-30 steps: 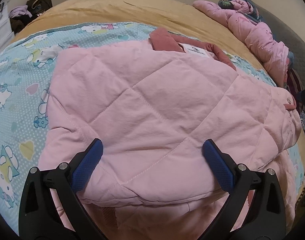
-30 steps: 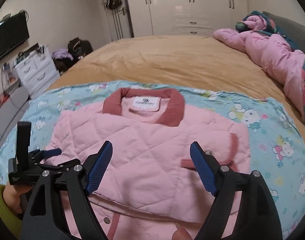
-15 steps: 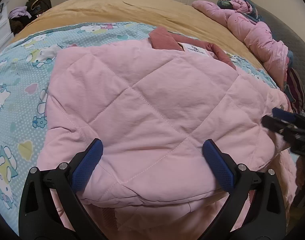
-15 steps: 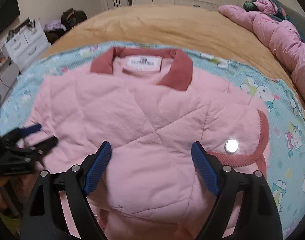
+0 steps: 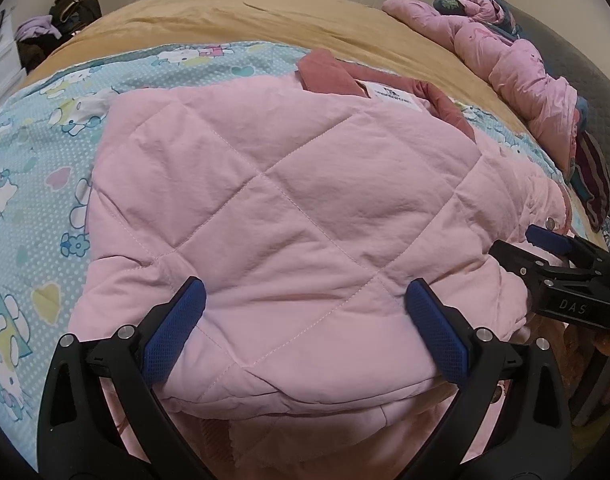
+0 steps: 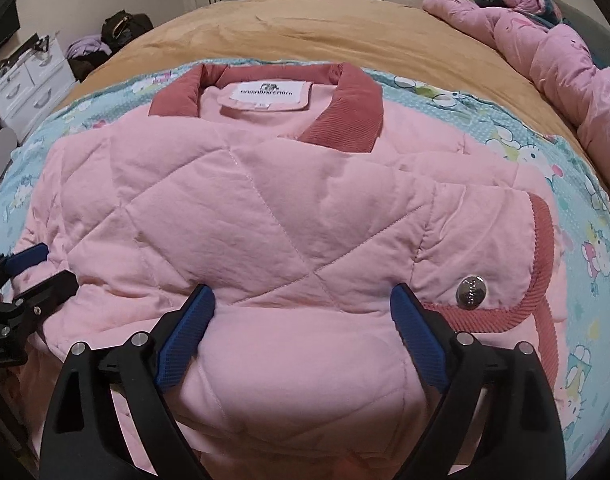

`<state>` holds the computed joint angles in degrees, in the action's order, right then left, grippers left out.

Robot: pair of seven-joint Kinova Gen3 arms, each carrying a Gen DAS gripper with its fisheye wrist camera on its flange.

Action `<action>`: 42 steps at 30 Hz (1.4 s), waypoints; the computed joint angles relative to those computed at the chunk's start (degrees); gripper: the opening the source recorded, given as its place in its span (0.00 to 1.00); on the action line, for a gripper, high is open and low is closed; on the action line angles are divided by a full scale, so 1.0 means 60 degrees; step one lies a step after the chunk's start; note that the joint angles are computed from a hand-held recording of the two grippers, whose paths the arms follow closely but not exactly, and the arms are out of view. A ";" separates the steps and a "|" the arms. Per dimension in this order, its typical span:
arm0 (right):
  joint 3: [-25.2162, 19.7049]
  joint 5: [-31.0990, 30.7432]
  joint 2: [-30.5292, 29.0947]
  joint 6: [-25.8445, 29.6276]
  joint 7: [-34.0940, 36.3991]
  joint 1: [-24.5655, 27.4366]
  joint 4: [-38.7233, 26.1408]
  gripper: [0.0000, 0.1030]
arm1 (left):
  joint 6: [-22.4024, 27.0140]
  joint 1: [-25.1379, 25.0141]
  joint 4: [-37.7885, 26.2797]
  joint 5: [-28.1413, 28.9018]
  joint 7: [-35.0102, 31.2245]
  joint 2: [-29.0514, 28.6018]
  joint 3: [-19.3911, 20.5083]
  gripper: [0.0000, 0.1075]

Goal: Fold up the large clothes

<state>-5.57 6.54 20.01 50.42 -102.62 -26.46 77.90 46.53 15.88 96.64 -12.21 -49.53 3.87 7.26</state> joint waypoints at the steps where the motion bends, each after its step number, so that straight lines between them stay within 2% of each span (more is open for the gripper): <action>1: -0.0034 -0.0100 -0.0080 -0.0041 0.0040 0.0063 0.0047 0.87 | -0.0011 -0.0014 0.0006 0.0041 -0.0036 -0.0018 -0.0001 0.88; 5: -0.0305 -0.1019 -0.0486 -0.0436 0.0509 0.0601 0.0357 0.91 | -0.0108 -0.0083 0.0086 0.0187 -0.0115 -0.0124 -0.0005 0.88; 9: -0.0345 -0.1348 -0.0904 -0.0756 0.0673 0.0727 0.0668 0.95 | -0.0189 -0.0128 0.0132 0.0275 -0.0155 -0.0210 0.0012 0.88; 24: -0.0298 -0.1269 -0.1782 -0.0969 0.0287 0.0758 0.1128 0.96 | 0.0302 -0.0183 -0.0126 0.0348 0.0008 -0.0463 0.0125 0.87; 34: -0.0424 -0.1338 -0.2650 -0.1186 0.0380 0.0857 0.1467 0.96 | 0.0922 -0.0038 -0.0532 -0.0285 0.0590 -0.1089 0.0493 0.87; 38: -0.0487 -0.1365 -0.3060 -0.1185 0.0385 0.0871 0.1543 0.96 | 0.1340 0.0067 -0.0800 -0.0993 0.1099 -0.1302 0.0852 0.87; 42: -0.0579 -0.1319 -0.3491 -0.1214 0.0367 0.0862 0.1643 0.96 | 0.1540 0.0118 -0.0944 -0.1223 0.1319 -0.1549 0.1035 0.87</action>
